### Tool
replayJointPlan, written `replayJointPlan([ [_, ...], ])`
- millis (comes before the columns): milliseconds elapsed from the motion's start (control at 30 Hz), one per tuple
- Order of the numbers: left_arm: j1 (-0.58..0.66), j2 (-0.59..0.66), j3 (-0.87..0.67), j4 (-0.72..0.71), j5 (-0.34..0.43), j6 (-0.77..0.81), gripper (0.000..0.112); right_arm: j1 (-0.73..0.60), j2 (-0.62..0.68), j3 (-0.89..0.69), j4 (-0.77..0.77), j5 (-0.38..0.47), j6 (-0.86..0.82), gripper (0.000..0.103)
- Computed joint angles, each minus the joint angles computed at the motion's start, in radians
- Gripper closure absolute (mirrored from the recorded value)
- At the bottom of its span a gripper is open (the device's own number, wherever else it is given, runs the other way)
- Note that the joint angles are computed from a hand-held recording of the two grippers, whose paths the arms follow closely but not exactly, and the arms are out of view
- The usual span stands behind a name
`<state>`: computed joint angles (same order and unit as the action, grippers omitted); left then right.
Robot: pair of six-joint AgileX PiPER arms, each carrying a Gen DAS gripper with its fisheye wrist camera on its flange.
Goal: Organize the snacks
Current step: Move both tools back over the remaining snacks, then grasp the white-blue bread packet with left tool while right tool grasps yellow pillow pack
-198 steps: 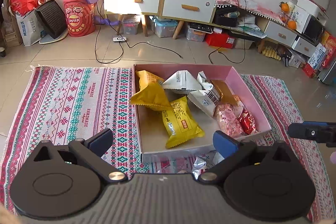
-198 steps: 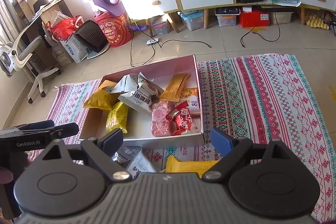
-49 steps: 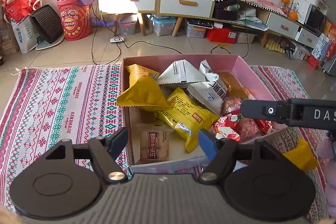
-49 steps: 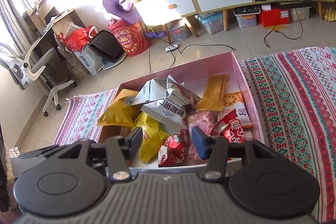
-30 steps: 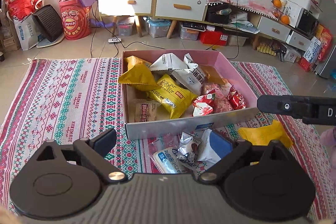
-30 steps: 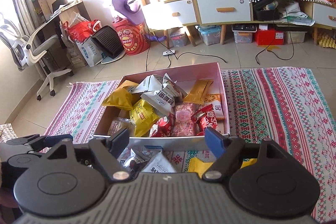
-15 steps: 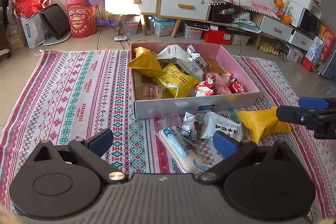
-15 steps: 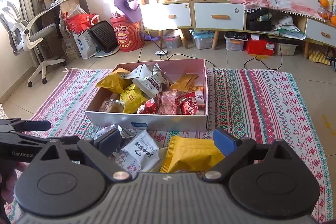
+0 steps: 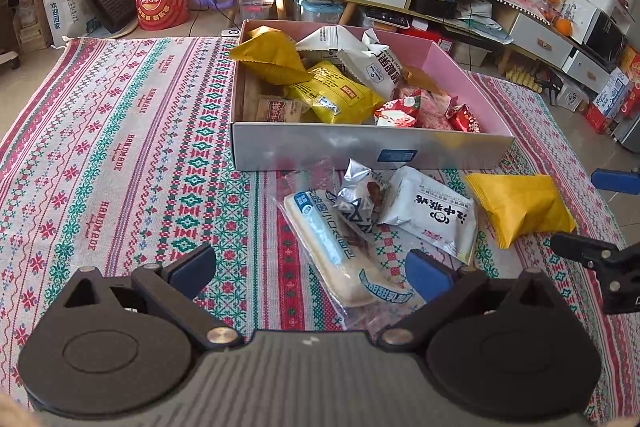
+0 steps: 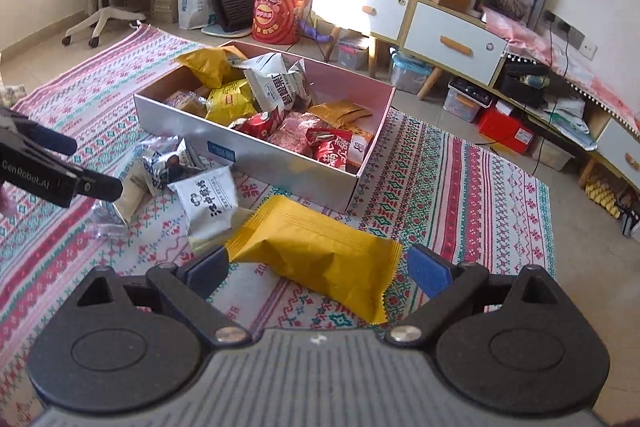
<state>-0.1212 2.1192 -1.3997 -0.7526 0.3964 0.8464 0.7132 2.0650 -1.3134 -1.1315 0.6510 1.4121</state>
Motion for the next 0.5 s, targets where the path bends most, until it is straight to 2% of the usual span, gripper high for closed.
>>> replayJointPlan([
  [133, -0.022, 0.010, -0.007, 0.037, -0.009, -0.025, 0.012, -0.044, 0.000, -0.005, 0.039, -0.065, -0.137, 0.008],
  [333, -0.026, 0.033, -0.044, 0.107, 0.025, -0.096, 0.029, -0.079, 0.066, -0.092, 0.135, -0.077, -0.417, 0.008],
  [500, -0.020, 0.055, -0.080, 0.123, 0.062, -0.128, 0.039, -0.104, 0.106, -0.140, 0.183, -0.083, -0.524, 0.009],
])
